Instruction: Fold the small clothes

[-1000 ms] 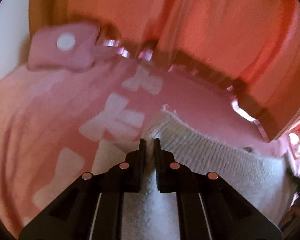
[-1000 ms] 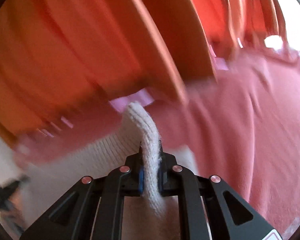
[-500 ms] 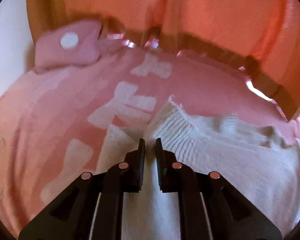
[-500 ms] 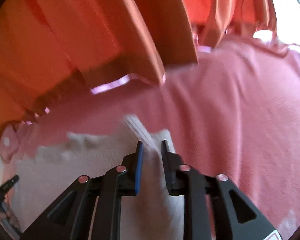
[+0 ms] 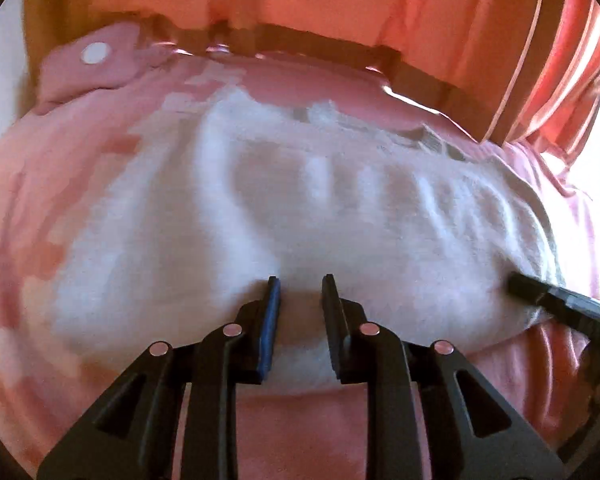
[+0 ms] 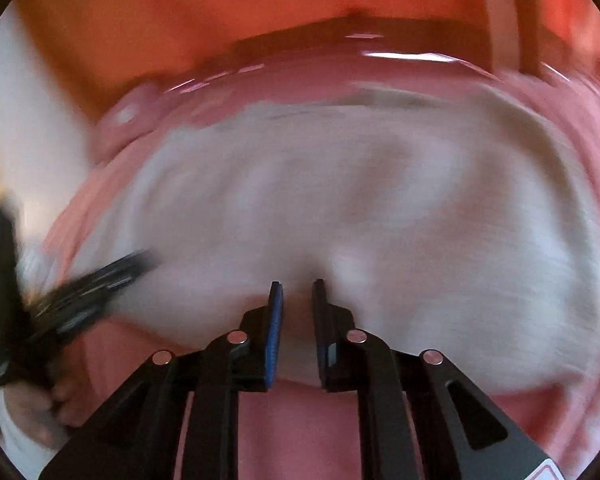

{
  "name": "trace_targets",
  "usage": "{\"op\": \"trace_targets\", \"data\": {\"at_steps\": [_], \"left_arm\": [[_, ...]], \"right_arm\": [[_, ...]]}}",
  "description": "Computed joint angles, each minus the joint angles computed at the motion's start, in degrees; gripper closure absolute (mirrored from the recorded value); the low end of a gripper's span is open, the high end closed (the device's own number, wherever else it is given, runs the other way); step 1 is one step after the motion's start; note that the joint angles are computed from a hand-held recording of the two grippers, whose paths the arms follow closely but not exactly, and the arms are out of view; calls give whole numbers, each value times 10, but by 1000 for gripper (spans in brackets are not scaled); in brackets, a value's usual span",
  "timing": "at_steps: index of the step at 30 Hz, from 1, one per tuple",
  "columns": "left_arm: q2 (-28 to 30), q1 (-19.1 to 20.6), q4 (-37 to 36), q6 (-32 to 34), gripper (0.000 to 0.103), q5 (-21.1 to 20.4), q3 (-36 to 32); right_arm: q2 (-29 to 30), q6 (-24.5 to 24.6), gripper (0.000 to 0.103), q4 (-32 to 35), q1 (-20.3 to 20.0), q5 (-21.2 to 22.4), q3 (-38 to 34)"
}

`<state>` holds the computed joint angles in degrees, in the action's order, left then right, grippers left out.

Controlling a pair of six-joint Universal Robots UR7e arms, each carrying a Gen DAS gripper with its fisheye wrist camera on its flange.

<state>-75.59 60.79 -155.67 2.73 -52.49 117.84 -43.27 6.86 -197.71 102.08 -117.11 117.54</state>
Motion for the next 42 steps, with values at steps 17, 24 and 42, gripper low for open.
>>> {"op": "trace_targets", "data": {"at_steps": [17, 24, 42], "left_arm": [[132, 10, -29, 7, 67, 41, -170], [159, 58, 11, -21, 60, 80, -208], [4, 96, 31, -202, 18, -1, -83]], "right_arm": [[20, -56, 85, -38, -26, -86, -131], [28, 2, 103, -10, -70, -145, -161], [188, -144, 87, 119, 41, -1, -293]]}}
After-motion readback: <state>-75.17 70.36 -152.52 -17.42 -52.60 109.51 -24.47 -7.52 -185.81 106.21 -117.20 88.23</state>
